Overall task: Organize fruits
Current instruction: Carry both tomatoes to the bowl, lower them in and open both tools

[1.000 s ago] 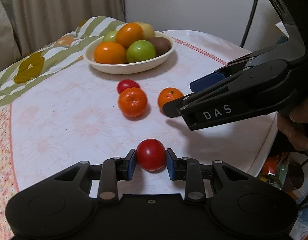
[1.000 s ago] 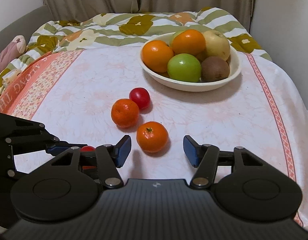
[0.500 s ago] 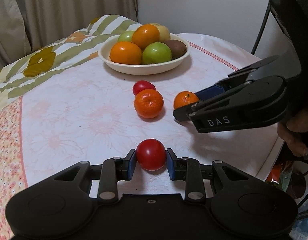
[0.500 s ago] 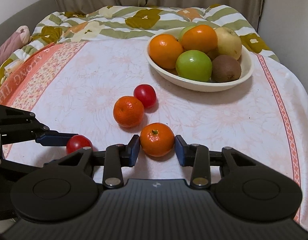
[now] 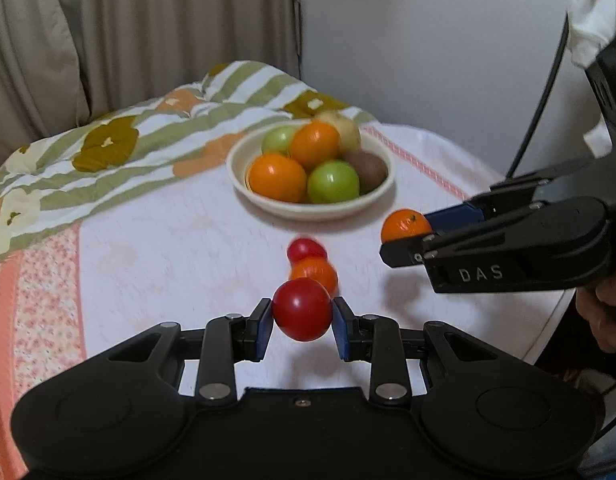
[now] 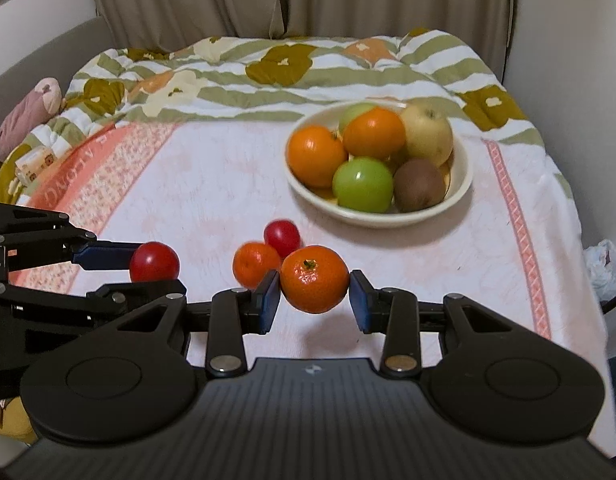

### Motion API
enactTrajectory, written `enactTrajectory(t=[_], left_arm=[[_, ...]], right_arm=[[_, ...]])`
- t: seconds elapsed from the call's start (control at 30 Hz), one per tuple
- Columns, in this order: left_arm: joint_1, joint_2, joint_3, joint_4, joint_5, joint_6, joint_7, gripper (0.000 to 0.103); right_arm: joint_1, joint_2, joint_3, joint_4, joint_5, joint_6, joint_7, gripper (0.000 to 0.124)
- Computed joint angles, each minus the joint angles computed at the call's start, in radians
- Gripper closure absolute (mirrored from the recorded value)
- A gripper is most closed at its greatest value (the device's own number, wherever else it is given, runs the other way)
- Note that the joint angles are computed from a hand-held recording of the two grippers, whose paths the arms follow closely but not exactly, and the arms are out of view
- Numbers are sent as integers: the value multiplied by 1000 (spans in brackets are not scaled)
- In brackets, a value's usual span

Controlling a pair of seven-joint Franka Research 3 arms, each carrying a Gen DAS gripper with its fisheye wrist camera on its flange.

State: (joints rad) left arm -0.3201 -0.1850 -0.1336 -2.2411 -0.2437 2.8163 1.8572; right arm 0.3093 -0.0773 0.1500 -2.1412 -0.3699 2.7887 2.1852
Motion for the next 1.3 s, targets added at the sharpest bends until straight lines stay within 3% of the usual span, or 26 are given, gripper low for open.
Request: enactTrajectory(t=[0.37,0.7,0.97,1.3], left_arm=[[51,98,-50,182,136,-1,-163,68],[84,263,-83,402,365,-31,-414,68],[57,433,-64,621,534,-115,-596,68],[19,623,-43,852,592,-260,-663,68]], right_arm=[[-19,42,-44,124,126,-2,-203,72],[-41,191,-90,342,362,-26,-545,72],[-78,381,-94,596,538,-109,-784,72],[-113,590,-92,850,643,-229,-890,72]])
